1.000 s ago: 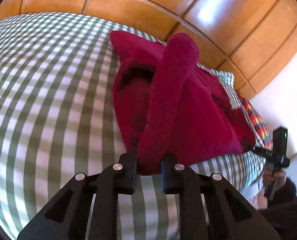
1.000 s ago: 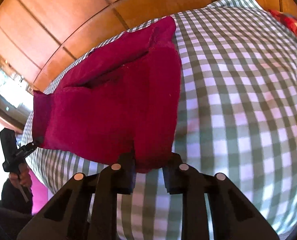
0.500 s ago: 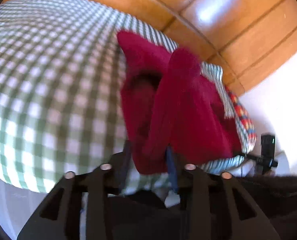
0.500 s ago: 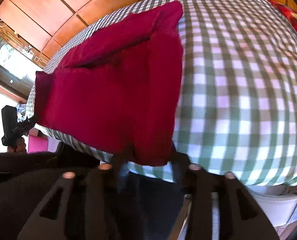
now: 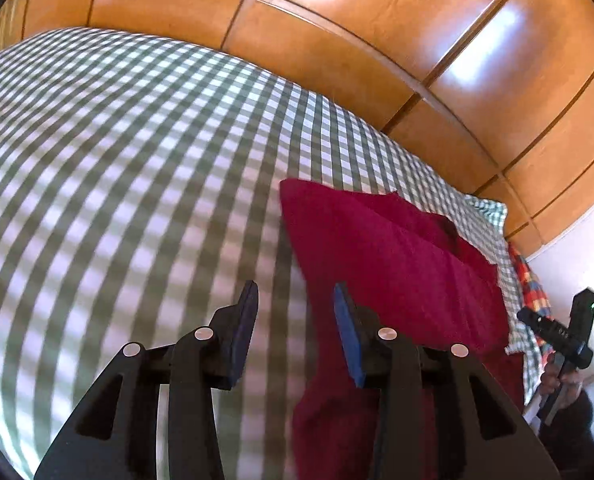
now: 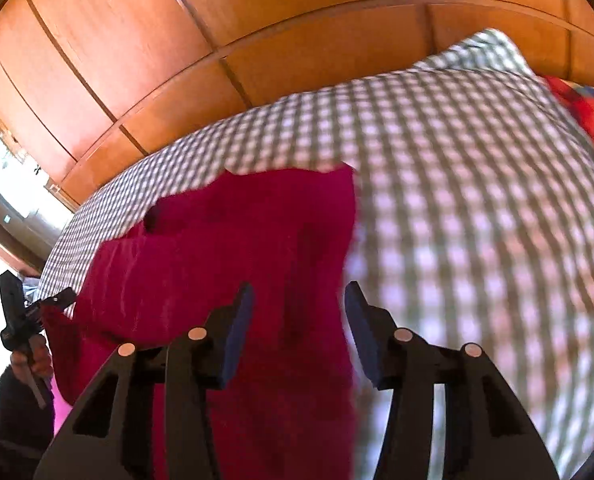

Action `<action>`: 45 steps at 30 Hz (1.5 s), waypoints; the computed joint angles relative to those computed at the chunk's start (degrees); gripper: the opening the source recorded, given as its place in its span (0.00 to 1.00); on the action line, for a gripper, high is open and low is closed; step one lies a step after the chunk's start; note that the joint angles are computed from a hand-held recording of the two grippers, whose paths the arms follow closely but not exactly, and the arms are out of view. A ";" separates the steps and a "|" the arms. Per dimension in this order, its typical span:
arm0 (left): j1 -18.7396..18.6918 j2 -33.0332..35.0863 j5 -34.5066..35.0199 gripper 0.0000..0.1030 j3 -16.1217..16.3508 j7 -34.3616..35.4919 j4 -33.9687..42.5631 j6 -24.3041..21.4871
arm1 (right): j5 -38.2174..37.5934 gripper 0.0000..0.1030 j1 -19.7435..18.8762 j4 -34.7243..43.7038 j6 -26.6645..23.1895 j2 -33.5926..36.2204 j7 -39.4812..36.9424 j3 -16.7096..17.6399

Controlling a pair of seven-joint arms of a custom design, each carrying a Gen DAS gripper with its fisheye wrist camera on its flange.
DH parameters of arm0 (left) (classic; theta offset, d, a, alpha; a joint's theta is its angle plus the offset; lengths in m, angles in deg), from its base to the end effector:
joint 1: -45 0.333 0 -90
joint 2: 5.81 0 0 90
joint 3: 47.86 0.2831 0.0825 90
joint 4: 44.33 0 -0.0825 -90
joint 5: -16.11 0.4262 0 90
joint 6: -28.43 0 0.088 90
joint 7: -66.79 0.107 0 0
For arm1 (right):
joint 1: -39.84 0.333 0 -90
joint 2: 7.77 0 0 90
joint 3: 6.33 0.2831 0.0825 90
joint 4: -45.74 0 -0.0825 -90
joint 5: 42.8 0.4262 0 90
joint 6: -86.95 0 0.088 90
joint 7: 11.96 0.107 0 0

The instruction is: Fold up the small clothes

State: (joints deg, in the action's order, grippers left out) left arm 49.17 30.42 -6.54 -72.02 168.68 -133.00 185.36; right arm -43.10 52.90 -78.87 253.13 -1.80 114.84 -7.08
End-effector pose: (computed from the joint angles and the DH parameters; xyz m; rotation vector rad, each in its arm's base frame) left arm 0.7362 -0.1947 0.3193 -1.9702 2.1442 -1.1292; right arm 0.6083 0.1331 0.3556 -1.3828 2.1372 -0.2905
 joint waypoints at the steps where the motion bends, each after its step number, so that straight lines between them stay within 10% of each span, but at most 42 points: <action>1: -0.78 0.98 0.75 0.37 0.30 -0.27 1.52 -0.70 | -1.08 0.46 0.18 2.11 -1.16 1.83 0.68 -0.28; 5: -4.89 5.42 5.68 0.37 2.58 -2.55 8.51 -3.07 | 3.15 0.46 -0.75 10.98 -5.67 9.91 -4.71 0.59; 8: -8.13 7.14 10.50 0.37 5.32 -4.81 11.51 -4.31 | -0.61 0.08 1.87 14.85 -10.01 12.49 -5.66 -1.51; 12: -8.85 5.32 14.65 0.37 5.80 -5.81 8.82 0.34 | -13.62 0.06 7.17 12.88 -7.91 10.25 7.51 -8.28; 17: -14.55 7.75 22.77 0.37 11.09 -10.72 13.09 -4.21 | -13.36 0.07 4.99 15.85 -10.66 14.31 8.49 -6.63; 20: -12.24 8.21 21.34 0.37 9.03 -12.50 12.80 -4.67 | -15.70 0.07 6.00 15.48 -9.43 14.62 11.50 -7.55; 23: -10.08 7.07 19.76 0.37 7.33 -12.61 10.95 -3.25 | -15.36 0.12 5.73 15.07 -8.71 14.24 12.28 -7.47; 27: -9.26 8.00 19.06 0.62 6.50 -11.84 13.50 -4.81 | -24.18 0.51 8.78 12.66 -9.34 10.27 19.83 -9.97; 33: -8.52 15.61 15.53 0.61 4.00 -7.35 25.11 -11.64 | -32.12 0.53 8.30 14.75 -10.05 9.58 21.55 -6.60; 38: -11.55 15.19 17.11 0.17 6.61 -5.60 24.78 -7.88 | -29.70 0.54 8.33 19.43 -12.31 13.55 14.16 -4.28; 45: -18.63 10.55 29.89 0.15 14.86 -13.54 17.97 2.14 | -24.38 0.55 9.10 19.82 -11.50 17.55 13.55 -5.83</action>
